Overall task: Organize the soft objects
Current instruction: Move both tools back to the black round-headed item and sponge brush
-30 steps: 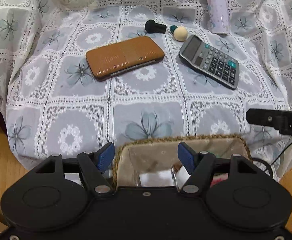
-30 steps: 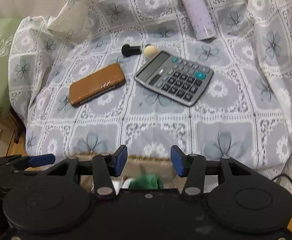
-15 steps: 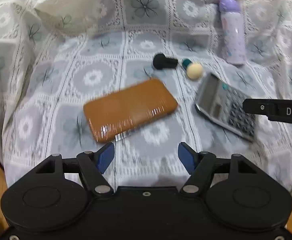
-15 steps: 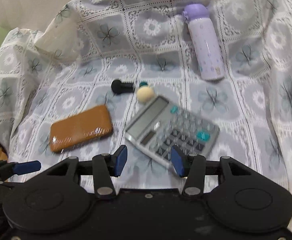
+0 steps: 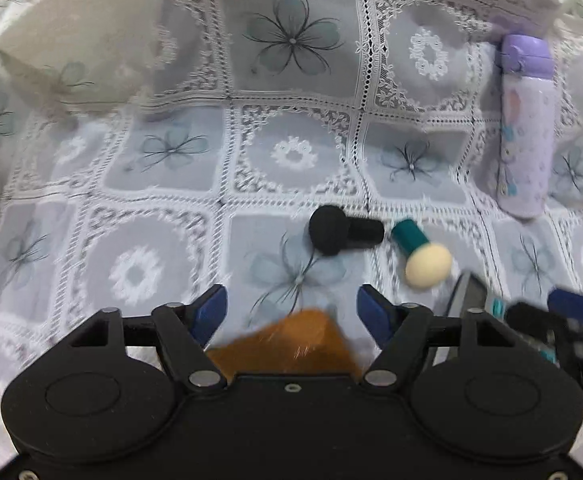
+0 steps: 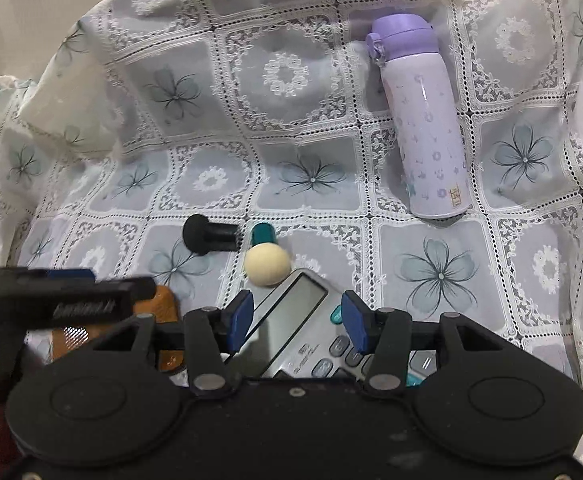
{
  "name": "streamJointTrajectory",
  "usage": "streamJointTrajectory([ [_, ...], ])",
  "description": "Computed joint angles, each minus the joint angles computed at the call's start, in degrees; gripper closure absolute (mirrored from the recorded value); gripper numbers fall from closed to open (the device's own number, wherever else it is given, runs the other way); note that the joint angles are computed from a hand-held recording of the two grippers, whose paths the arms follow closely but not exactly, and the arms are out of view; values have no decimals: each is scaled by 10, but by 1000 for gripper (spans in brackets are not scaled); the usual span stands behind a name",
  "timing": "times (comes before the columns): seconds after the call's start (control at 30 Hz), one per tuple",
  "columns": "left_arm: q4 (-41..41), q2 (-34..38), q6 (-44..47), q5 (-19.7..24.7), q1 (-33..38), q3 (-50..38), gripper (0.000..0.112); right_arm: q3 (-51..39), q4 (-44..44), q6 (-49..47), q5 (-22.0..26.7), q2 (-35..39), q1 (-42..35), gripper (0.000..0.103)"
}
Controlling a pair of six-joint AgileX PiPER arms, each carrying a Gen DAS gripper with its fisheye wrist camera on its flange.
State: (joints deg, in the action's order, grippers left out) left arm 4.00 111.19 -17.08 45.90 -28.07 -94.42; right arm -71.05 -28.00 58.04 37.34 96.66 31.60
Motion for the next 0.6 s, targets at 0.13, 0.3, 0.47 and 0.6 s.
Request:
streamJointTrajectory([
  [0.13, -4, 55, -9, 23, -3, -78, 34, 7, 8, -4, -20, 5, -19, 54],
  [0.3, 4, 105, -20, 48, -14, -165, 34, 15, 22, -17, -39, 9, -39, 54],
  [0.47, -5, 147, -17, 80, -20, -233, 34, 24, 37, -28, -53, 12, -51, 54],
  [0.6, 15, 170, -24, 89, -28, -253, 34, 32, 40, -30, -59, 7, -54, 54],
])
